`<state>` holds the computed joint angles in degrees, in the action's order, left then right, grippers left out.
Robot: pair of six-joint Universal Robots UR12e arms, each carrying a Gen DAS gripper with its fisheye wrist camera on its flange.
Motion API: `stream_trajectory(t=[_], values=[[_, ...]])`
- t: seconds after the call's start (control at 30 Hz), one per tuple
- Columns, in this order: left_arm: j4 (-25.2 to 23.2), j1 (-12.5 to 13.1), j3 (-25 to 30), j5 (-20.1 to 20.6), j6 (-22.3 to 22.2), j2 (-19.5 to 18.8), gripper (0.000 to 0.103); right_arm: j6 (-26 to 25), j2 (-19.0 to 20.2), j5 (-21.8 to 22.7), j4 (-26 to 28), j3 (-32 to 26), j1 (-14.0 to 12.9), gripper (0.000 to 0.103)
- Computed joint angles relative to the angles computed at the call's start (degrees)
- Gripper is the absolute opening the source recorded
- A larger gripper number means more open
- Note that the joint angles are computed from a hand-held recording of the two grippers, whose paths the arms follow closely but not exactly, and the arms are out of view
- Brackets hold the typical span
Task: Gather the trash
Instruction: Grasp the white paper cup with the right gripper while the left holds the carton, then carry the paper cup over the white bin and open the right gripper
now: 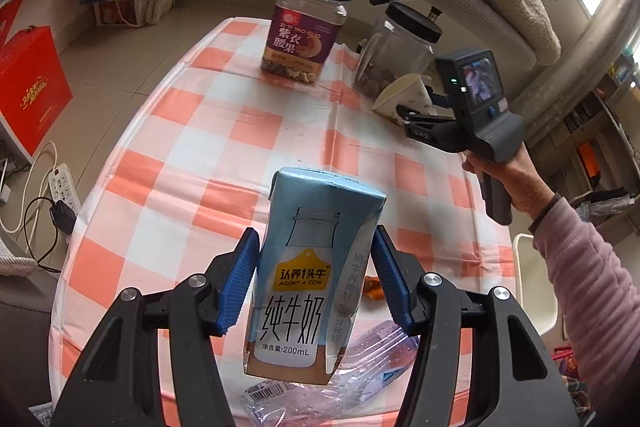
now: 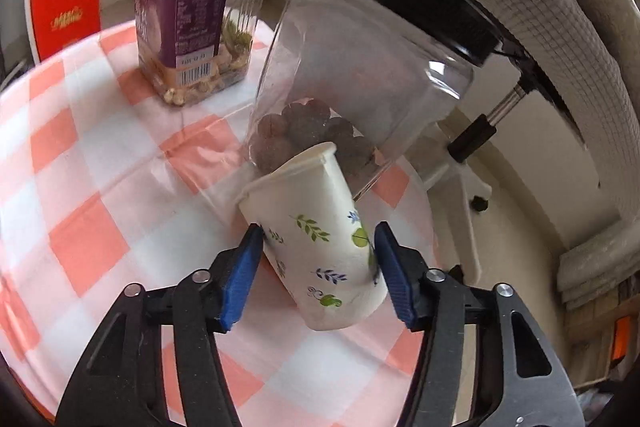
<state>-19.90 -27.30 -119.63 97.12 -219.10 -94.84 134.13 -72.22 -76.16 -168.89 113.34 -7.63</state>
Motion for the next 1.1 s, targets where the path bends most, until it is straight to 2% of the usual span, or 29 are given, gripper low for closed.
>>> stream_trajectory(t=[0.13,0.27,0.4,0.5,0.7,1.0,1.1], values=[[0.16,0.61,-0.61,0.98,-1.87,0.51,0.057,7.07,-2.56,2.87,1.11,2.08,-1.65,0.045],[0.40,0.53,-1.07,2.40,-3.72,1.21,0.057,11.68,-5.92,4.83,2.38,4.93,-2.86,0.045],[1.29,-0.32,-1.26,5.39,-4.74,1.85,0.057,15.79,-9.42,7.01,2.28,7.91,-3.79,0.045],[1.41,-1.69,-0.95,8.83,-3.88,1.96,0.057,18.06,-12.73,8.90,3.22,10.34,-4.80,0.045],[3.69,-3.84,-0.50,12.92,-2.46,1.57,0.057,19.50,-19.67,12.10,5.29,14.67,-7.75,0.046],[6.54,-6.54,0.67,15.48,-0.95,0.18,0.057,18.78,-27.92,14.69,11.82,18.20,-13.79,0.047],[7.00,-7.27,1.05,15.75,-0.56,-0.44,0.057,18.69,-29.22,15.62,9.64,19.67,-16.18,0.047]])
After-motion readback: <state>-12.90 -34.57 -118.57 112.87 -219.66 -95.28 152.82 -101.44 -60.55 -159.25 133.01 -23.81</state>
